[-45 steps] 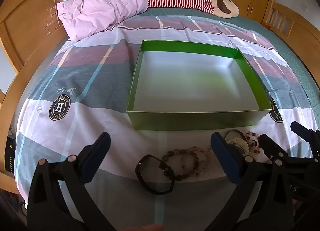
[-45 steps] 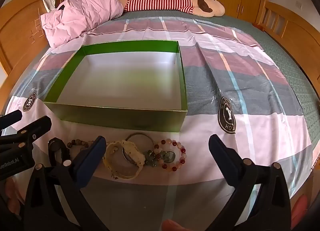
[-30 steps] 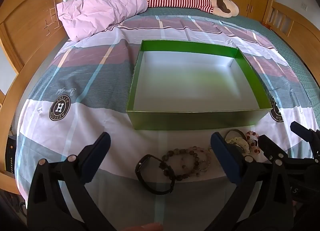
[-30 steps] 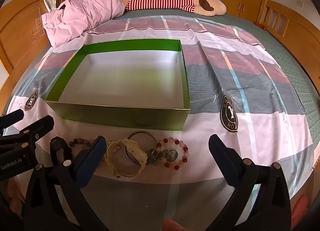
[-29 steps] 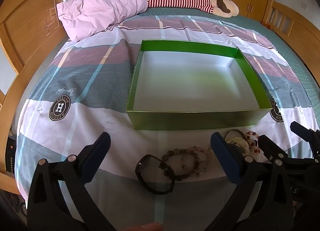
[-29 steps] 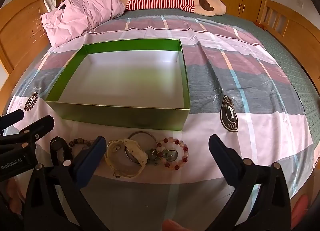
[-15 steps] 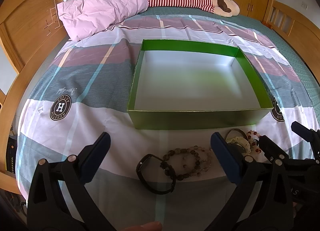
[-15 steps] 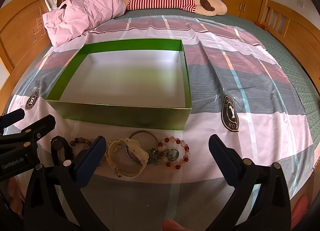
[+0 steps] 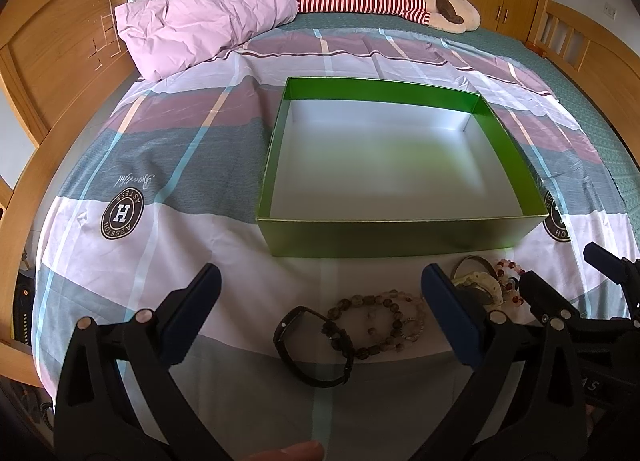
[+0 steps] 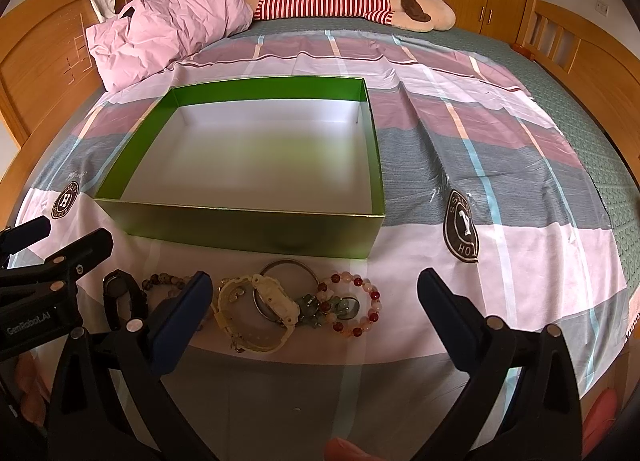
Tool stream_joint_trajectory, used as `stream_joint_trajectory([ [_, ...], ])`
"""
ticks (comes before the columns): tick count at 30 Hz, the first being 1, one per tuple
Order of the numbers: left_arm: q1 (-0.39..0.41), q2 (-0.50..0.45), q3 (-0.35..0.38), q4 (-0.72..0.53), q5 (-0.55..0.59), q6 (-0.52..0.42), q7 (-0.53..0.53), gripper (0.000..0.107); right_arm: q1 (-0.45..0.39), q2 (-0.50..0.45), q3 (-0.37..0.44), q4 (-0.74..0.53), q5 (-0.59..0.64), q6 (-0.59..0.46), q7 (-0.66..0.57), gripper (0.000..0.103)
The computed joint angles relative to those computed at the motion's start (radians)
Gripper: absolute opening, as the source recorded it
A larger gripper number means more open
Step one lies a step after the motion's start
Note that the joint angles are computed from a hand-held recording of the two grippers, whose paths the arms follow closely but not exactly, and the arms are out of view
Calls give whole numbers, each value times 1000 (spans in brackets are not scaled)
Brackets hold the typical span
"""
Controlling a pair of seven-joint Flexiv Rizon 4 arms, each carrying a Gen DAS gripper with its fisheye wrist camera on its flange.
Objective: Organize jewelry
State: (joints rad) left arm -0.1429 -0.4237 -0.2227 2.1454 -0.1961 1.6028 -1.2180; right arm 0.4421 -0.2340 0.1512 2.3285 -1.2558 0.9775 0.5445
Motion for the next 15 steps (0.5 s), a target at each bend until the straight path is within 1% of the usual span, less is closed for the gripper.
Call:
stream_joint_trajectory([
  [4,9,4,-5,5,1,1,4,101,0,0,0,0,-1,1,1,102],
  [8,34,5,-22,9,-6,-1,19,101,-1,0,0,1,-2,2,1,102],
  [9,26,4,-15,6,-5,-2,16,101,-1,-1,0,1,-3,3,2,102],
  [15,71,12,-48,20,-15,0,45,101,-1,-1,-1,1,-5,3,4,102],
])
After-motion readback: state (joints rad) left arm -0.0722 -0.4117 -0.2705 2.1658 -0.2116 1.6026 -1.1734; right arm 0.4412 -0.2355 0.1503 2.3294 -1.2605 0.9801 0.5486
